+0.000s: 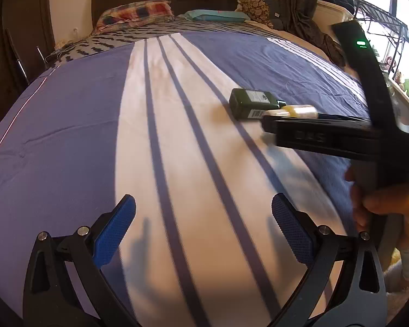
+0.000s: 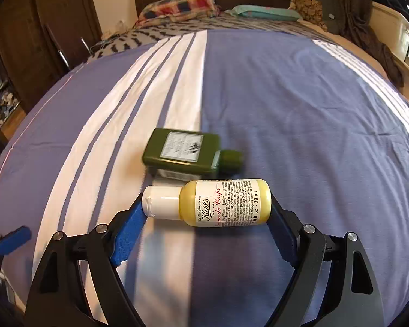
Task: Collect trash
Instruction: 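Grasp the green bottle with the left gripper while the right gripper grasps the yellow bottle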
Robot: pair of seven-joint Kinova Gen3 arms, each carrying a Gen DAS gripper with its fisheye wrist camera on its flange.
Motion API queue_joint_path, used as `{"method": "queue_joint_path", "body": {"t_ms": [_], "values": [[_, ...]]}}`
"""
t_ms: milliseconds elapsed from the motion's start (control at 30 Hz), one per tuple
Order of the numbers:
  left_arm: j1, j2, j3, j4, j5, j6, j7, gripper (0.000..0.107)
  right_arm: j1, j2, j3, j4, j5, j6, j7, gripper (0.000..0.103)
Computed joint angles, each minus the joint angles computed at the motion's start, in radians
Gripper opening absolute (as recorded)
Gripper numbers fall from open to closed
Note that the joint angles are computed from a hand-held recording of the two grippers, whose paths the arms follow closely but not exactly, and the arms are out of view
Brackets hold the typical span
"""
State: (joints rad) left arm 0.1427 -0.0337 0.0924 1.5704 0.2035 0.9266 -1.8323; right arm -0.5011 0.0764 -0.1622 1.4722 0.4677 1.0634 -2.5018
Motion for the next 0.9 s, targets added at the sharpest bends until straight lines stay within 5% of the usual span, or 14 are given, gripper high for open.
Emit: {"method": "queue_joint_path", "body": {"t_ms": [400,900], "values": [[0.111,0.200,0.063,-0.203,-0.075,-0.025,0.152,0.095,0.165,-0.153,0.015,0.115,-0.001,-0.036,0.047,0.084],[0.219,0.393,0.046,-0.440,-0.174,0.085,0.257,0.082,0.284,-0.221,0.003,0.206,-0.096,-0.119,0.148,0.084]]}}
